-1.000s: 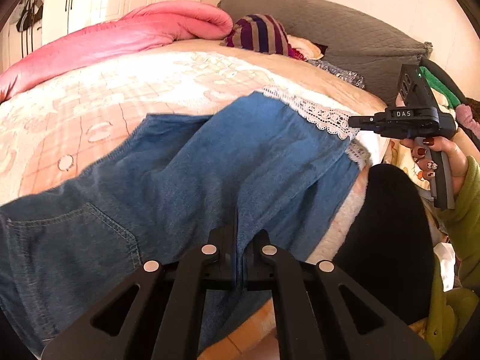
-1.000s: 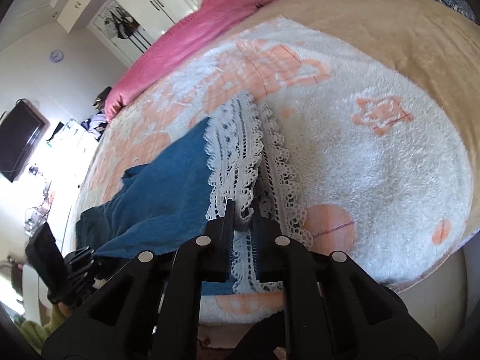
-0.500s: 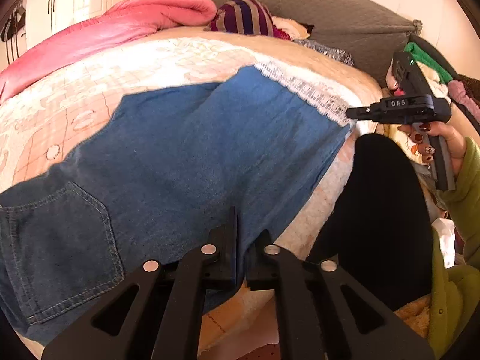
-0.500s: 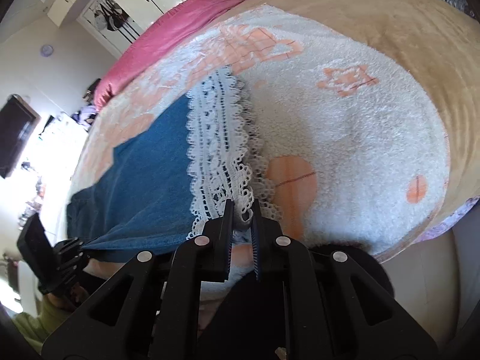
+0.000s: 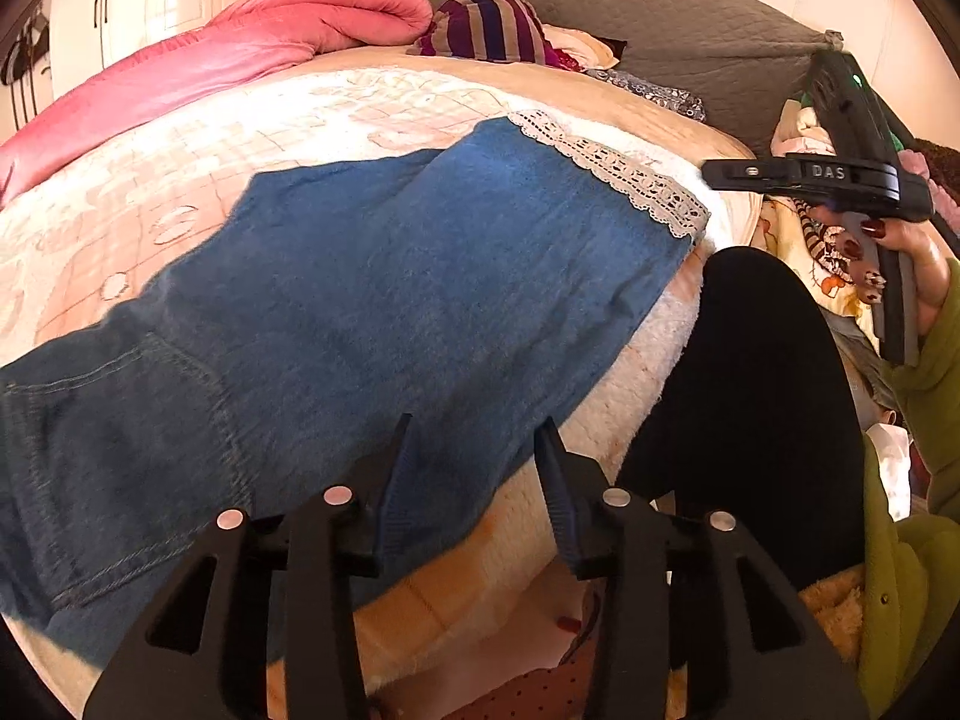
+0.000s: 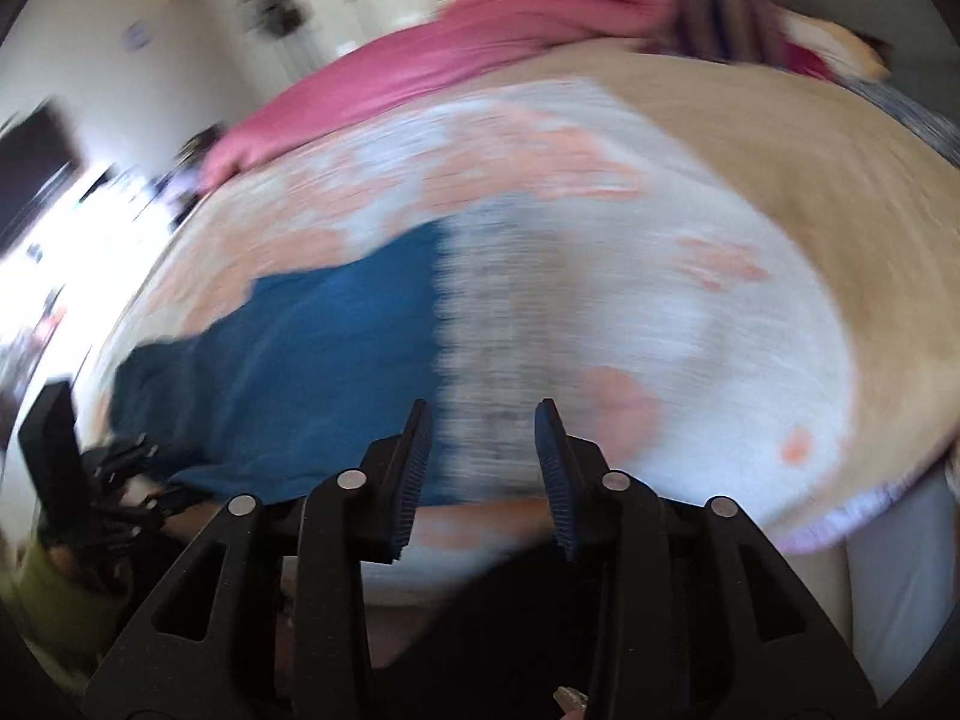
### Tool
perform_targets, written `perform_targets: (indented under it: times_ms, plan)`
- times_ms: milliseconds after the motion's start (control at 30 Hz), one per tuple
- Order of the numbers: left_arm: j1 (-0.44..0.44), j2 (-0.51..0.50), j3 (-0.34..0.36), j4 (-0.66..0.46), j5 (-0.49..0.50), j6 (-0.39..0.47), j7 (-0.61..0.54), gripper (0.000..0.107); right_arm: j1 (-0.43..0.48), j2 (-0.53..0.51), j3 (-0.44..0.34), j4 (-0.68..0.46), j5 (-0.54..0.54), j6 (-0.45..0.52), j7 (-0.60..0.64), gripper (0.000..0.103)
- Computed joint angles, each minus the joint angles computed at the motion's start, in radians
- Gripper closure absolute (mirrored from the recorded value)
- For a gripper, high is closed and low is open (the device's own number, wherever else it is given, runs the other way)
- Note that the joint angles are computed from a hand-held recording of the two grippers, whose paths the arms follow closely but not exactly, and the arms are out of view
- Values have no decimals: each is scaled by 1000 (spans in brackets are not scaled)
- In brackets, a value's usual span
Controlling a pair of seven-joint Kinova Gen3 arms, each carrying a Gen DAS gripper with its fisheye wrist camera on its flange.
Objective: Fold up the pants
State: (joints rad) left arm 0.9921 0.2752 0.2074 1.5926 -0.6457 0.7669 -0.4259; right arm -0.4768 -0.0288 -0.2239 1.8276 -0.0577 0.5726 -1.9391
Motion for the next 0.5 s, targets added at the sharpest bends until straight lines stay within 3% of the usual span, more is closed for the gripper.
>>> perform_targets:
  times_ms: [67, 133, 200, 267, 367, 433, 500]
  plan:
    - [-20, -28, 53, 17, -48, 35, 63, 64, -69, 54, 41, -55, -8, 32, 58, 67]
    - [-53, -57, 127, 36, -116, 91, 144, 59, -146, 118, 81, -119, 48, 76, 60, 64]
    - [-57, -90, 156, 56, -160, 153, 225, 55, -153, 164, 58, -165, 124, 130, 4, 62]
    - [-12, -126, 115, 74, -177, 233, 307, 47, -125, 195, 29, -180, 147, 159, -33, 60]
    - [79, -170, -3, 104, -178, 355, 425, 41, -82, 181, 13, -144, 97, 116, -12, 59]
    - [65, -187, -10, 117, -175, 429, 485, 39, -73, 165, 16, -120, 76, 97, -1, 58]
    - [-3, -198, 32, 130, -175, 465, 514, 33, -55, 156, 14, -101, 34, 76, 23, 58]
